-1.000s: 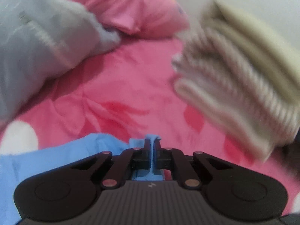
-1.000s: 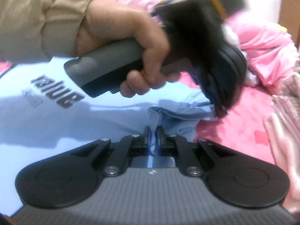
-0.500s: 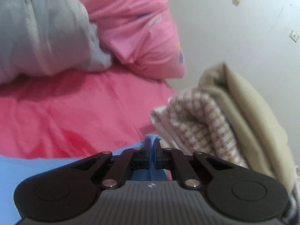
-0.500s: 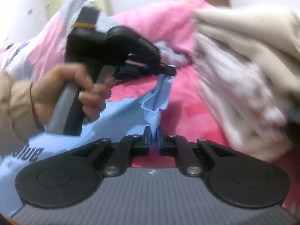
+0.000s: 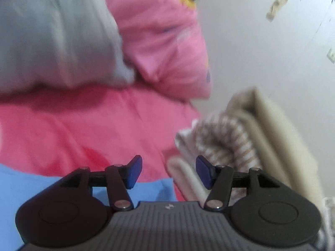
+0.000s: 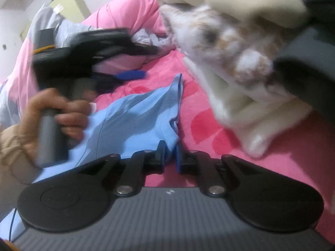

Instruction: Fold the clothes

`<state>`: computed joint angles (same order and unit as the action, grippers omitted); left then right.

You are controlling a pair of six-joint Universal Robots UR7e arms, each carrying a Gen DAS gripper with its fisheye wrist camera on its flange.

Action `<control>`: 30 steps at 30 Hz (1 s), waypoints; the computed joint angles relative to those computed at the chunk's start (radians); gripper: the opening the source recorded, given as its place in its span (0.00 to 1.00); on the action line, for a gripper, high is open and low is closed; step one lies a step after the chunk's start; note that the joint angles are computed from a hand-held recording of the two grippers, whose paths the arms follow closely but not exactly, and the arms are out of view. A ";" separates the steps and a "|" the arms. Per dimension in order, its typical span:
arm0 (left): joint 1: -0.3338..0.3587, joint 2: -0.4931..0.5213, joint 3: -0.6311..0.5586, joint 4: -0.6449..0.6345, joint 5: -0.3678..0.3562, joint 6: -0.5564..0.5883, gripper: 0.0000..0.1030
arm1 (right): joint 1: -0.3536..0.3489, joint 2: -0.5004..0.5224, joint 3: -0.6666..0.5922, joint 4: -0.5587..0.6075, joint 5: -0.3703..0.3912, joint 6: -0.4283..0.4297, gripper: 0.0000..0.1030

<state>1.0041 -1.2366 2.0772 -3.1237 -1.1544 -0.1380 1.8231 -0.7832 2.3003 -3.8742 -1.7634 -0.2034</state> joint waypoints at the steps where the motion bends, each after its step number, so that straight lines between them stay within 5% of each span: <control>1: -0.009 -0.048 0.019 0.034 0.027 -0.020 0.56 | -0.005 -0.002 0.003 -0.005 0.004 0.011 0.08; 6: -0.024 -0.261 0.116 0.172 0.127 -0.081 0.56 | -0.011 0.002 -0.006 -0.045 -0.061 0.039 0.08; 10: -0.002 -0.384 0.192 0.222 0.158 -0.081 0.56 | 0.084 0.057 -0.043 -0.178 -0.312 -0.053 0.12; 14: 0.042 -0.425 0.259 0.157 0.132 -0.031 0.55 | 0.119 0.044 -0.060 -0.106 -0.276 -0.117 0.14; 19: 0.047 -0.385 0.331 -0.045 0.222 0.094 0.55 | 0.134 0.023 -0.148 0.165 -0.178 -0.173 0.13; 22: 0.065 -0.368 0.346 -0.111 0.240 0.117 0.50 | 0.126 0.062 -0.253 0.289 -0.279 -0.186 0.12; 24: 0.087 -0.382 0.349 -0.127 0.206 0.103 0.49 | 0.133 0.093 -0.315 0.320 -0.395 -0.190 0.00; 27: 0.103 -0.375 0.351 -0.178 0.211 0.098 0.49 | 0.186 0.125 -0.352 0.278 -0.456 -0.280 0.04; 30: 0.118 -0.370 0.351 -0.214 0.205 0.090 0.46 | 0.217 0.127 -0.392 0.360 -0.373 -0.298 0.04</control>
<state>1.1224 -1.6067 2.4285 -3.3373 -0.9498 -0.0478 2.0397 -0.6557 1.9078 -3.5141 -2.1366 -0.5013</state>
